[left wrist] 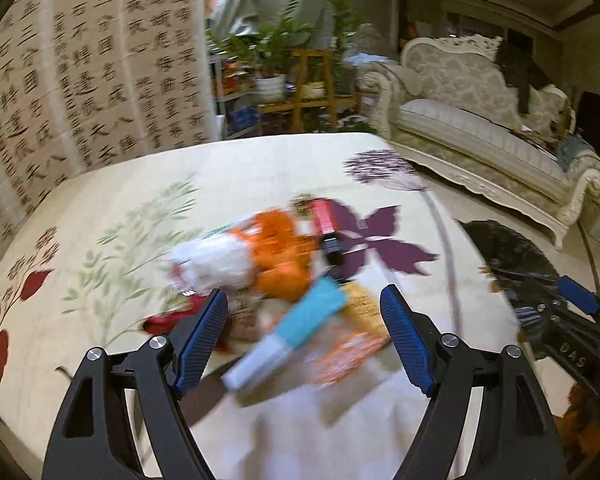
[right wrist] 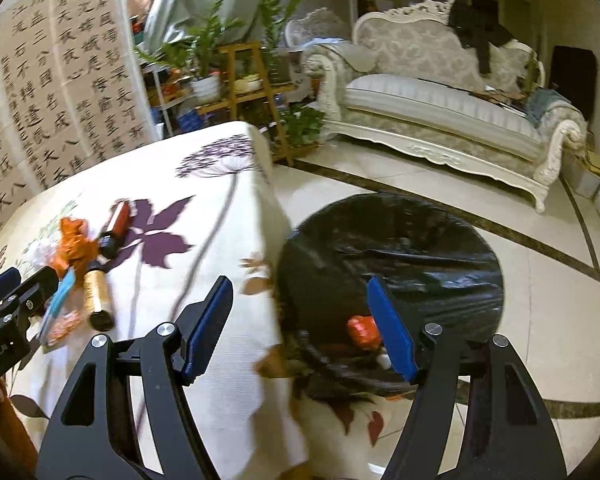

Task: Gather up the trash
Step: 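Open both grippers to drop the bag and bottle into the bin, then move the left gripper to the red ribbon and close on it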

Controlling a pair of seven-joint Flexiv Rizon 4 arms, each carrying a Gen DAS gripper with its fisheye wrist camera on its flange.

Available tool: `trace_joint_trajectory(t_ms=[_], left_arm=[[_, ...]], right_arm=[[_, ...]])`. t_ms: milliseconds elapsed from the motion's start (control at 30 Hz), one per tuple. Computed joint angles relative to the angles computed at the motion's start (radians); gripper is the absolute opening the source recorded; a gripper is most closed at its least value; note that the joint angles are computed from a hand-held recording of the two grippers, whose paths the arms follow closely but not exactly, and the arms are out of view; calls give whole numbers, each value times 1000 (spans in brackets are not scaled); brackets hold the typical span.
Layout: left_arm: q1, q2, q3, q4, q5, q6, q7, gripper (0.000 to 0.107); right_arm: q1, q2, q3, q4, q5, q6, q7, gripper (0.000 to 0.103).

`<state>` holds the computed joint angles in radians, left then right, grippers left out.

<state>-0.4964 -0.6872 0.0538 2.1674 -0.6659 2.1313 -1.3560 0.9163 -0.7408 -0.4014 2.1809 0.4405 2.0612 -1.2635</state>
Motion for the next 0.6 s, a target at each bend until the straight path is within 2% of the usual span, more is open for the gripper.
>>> trace_joint_trajectory(t_ms=[333, 533, 600], left_arm=[[87, 5, 10, 69, 10, -2, -65, 76], [170, 17, -15, 63, 99, -57, -115, 76], [225, 22, -43, 63, 158, -80, -149, 76]], right_arm=[[58, 0, -15, -28, -37, -40, -6, 68], [78, -4, -26, -46, -66, -64, 4, 68], [77, -4, -25, -48, -77, -66, 7, 68]])
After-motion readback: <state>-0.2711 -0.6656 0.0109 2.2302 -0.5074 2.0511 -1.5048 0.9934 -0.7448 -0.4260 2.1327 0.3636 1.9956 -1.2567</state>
